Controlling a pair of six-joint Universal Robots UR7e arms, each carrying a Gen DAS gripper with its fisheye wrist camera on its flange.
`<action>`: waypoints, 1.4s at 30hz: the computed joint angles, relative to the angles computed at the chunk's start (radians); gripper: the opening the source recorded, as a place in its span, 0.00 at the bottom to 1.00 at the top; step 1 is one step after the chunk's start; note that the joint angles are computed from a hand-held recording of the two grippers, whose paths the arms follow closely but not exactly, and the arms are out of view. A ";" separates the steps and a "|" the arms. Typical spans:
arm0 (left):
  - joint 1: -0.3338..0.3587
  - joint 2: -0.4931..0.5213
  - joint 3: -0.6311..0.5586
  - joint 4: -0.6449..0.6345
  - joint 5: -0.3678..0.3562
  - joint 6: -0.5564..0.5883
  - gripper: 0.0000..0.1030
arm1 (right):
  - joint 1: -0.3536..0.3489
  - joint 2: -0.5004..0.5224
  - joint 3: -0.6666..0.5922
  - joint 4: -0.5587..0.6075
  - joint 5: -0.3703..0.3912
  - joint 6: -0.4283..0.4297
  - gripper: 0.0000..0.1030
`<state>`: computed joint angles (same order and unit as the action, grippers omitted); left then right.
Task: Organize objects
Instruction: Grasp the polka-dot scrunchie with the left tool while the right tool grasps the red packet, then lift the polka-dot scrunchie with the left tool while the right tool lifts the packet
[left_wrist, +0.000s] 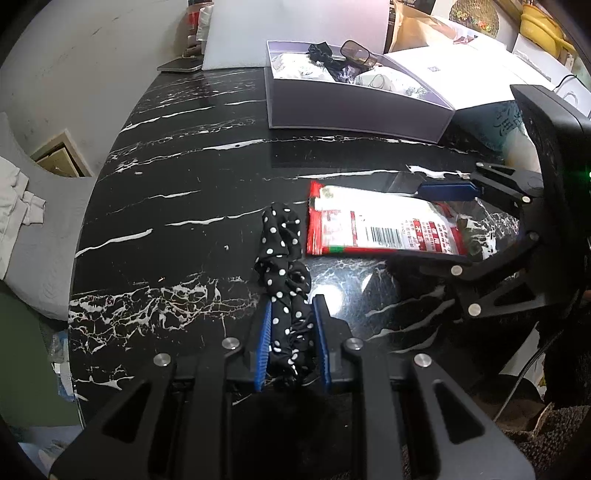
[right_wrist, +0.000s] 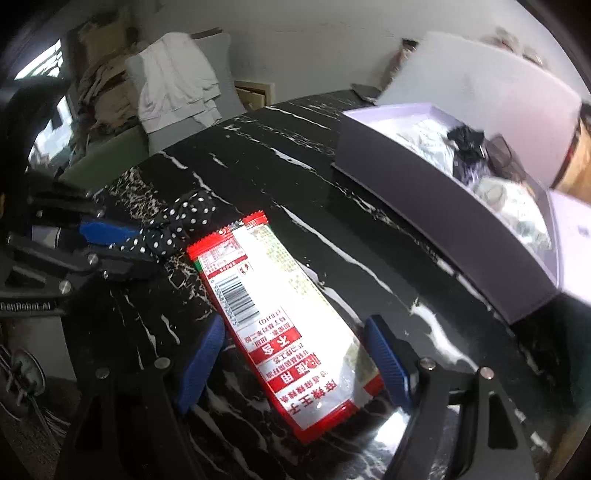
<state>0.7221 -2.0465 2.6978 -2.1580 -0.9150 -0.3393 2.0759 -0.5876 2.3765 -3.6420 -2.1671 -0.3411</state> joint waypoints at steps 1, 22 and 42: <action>-0.001 -0.001 0.001 -0.001 0.000 -0.003 0.19 | 0.007 0.002 -0.001 0.003 -0.012 0.021 0.75; -0.045 0.012 0.066 -0.151 -0.028 -0.016 0.23 | 0.094 0.026 0.080 -0.090 -0.139 0.452 0.69; -0.072 0.040 0.076 -0.151 0.059 -0.080 0.40 | 0.083 0.052 0.076 -0.155 0.012 0.313 0.69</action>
<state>0.6506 -2.0064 2.7734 -2.3086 -0.8562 -0.4197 2.1587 -0.5358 2.4527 -3.7967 -2.1547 -0.0285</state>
